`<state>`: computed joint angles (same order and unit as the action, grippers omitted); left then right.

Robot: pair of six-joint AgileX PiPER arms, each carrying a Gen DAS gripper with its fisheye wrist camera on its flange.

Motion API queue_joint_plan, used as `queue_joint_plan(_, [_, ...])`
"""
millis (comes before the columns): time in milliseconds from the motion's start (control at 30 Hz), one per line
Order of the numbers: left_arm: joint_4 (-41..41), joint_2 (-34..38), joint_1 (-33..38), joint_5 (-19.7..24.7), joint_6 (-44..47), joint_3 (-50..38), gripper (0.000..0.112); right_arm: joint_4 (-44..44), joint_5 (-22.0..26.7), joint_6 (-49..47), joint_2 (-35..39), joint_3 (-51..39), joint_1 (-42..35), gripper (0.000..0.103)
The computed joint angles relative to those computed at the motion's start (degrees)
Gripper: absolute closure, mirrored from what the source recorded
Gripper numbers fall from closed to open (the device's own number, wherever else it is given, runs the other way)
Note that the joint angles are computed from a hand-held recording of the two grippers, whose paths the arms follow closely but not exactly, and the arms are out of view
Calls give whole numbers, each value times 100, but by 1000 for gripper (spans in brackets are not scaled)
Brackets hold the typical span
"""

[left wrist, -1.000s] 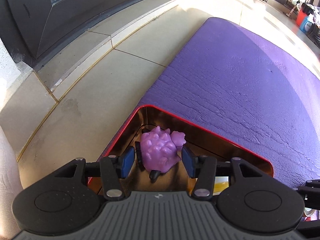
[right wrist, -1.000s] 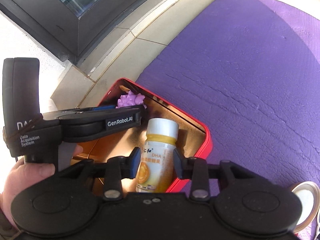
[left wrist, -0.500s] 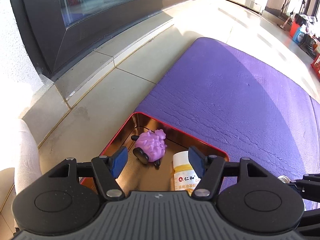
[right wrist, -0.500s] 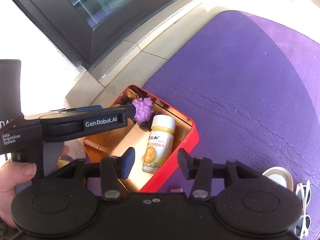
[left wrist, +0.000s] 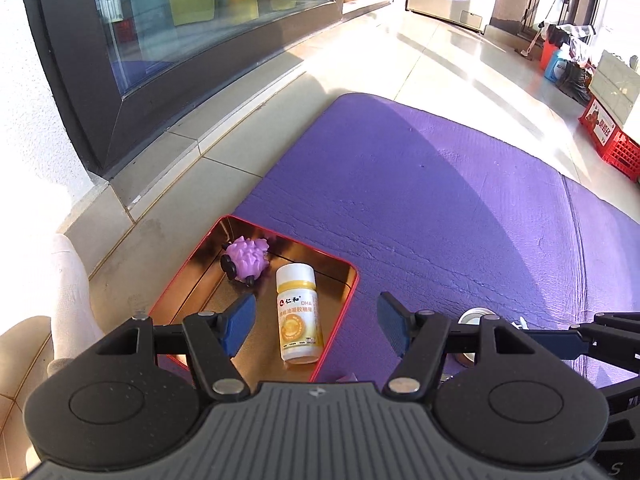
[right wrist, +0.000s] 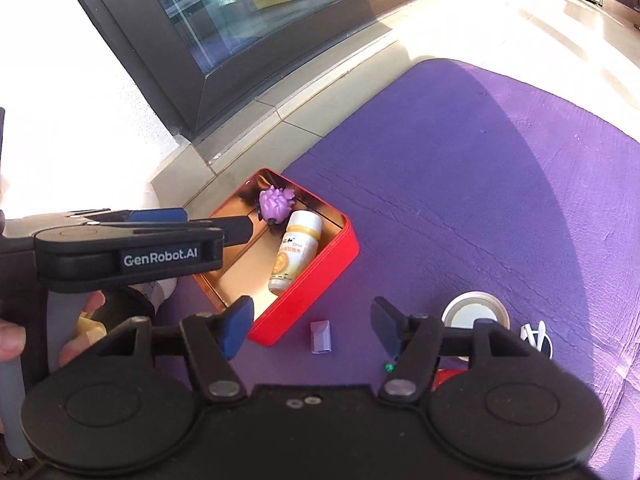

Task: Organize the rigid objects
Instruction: 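Open both tools to release toy and bottle, then lift away, then grasp eye-drop bottle with left tool while right tool grasps pink striped soap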

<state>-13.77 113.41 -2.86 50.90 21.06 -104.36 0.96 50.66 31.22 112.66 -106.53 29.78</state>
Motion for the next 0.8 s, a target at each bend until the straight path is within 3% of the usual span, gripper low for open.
queue_joint_plan(433, [-95, -1325, -311, -306, -49, 1786, 41, -1069, -685, 1156, -1691, 2451, 238, 12])
queue_joint_plan(600, [56, -1667, -631, -554, -327, 2467, 30, -1411, -1052, 1663, -2129, 3415, 240, 1])
queue_joint_plan(800, [300, -1845, -892, -869, -632, 3144, 30, -1432, -1001, 1565, -2219, 3805, 242, 0])
